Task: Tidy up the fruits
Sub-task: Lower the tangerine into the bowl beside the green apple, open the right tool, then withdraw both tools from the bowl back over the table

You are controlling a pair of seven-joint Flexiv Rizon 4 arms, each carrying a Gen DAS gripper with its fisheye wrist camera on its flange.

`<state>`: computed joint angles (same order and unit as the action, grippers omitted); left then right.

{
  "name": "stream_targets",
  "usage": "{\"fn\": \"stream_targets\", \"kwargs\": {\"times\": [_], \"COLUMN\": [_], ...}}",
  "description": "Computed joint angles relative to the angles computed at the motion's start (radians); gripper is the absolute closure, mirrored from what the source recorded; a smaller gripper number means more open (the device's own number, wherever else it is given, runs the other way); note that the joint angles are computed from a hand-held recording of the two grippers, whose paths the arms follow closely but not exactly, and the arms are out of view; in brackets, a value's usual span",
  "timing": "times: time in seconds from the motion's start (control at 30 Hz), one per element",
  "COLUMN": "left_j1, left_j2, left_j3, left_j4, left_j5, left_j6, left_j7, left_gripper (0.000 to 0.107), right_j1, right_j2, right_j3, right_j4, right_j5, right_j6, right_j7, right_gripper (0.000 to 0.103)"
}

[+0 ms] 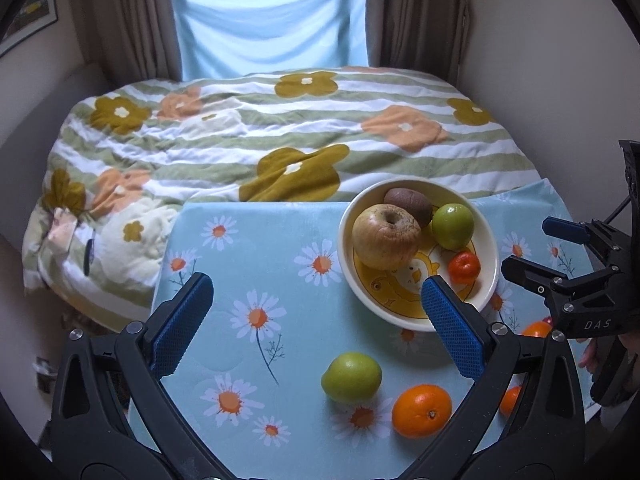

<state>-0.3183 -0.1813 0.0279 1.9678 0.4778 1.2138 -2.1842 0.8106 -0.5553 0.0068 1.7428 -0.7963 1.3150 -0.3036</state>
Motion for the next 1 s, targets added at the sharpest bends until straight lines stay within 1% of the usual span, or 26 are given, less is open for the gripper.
{"fn": "stream_targets", "kwargs": {"times": [0.07, 0.17, 0.27, 0.4, 0.57, 0.63, 0.77, 0.9, 1.0], "left_j1": [0.000, 0.005, 0.018, 0.042, 0.069, 0.076, 0.085, 0.079, 0.064], "left_j2": [0.026, 0.066, 0.109, 0.167, 0.215, 0.224, 0.235, 0.216, 0.184], "left_j3": [-0.002, -0.012, -0.026, -0.048, -0.075, -0.087, -0.114, -0.130, -0.136], "left_j4": [0.017, 0.045, 0.082, 0.142, 0.222, 0.243, 0.261, 0.277, 0.271], "left_j5": [-0.003, -0.001, -0.006, -0.027, -0.094, -0.104, -0.067, -0.061, -0.026], "left_j6": [0.005, 0.012, 0.025, 0.045, 0.098, 0.107, 0.089, 0.099, 0.103], "left_j7": [0.009, 0.015, 0.022, 0.041, 0.104, 0.119, 0.087, 0.067, 0.025], "left_gripper": [0.004, 0.004, 0.004, 0.004, 0.004, 0.004, 0.004, 0.004, 0.004], "right_j1": [0.023, 0.035, 0.016, -0.003, -0.016, -0.022, -0.028, -0.046, -0.059], "right_j2": [0.034, 0.082, 0.127, 0.190, 0.255, 0.270, 0.291, 0.305, 0.302], "right_j3": [-0.022, -0.018, 0.028, 0.070, 0.136, 0.162, 0.197, 0.219, 0.221], "right_j4": [0.023, 0.050, 0.074, 0.125, 0.176, 0.191, 0.227, 0.272, 0.304], "right_j5": [-0.026, -0.073, -0.083, -0.138, -0.180, -0.186, -0.201, -0.204, -0.214], "right_j6": [-0.020, -0.075, -0.136, -0.173, -0.274, -0.309, -0.362, -0.354, -0.317], "right_j7": [0.045, 0.110, 0.154, 0.246, 0.346, 0.379, 0.448, 0.499, 0.545], "right_gripper": [0.000, 0.000, 0.000, 0.000, 0.000, 0.000, 0.000, 0.000, 0.000]}}
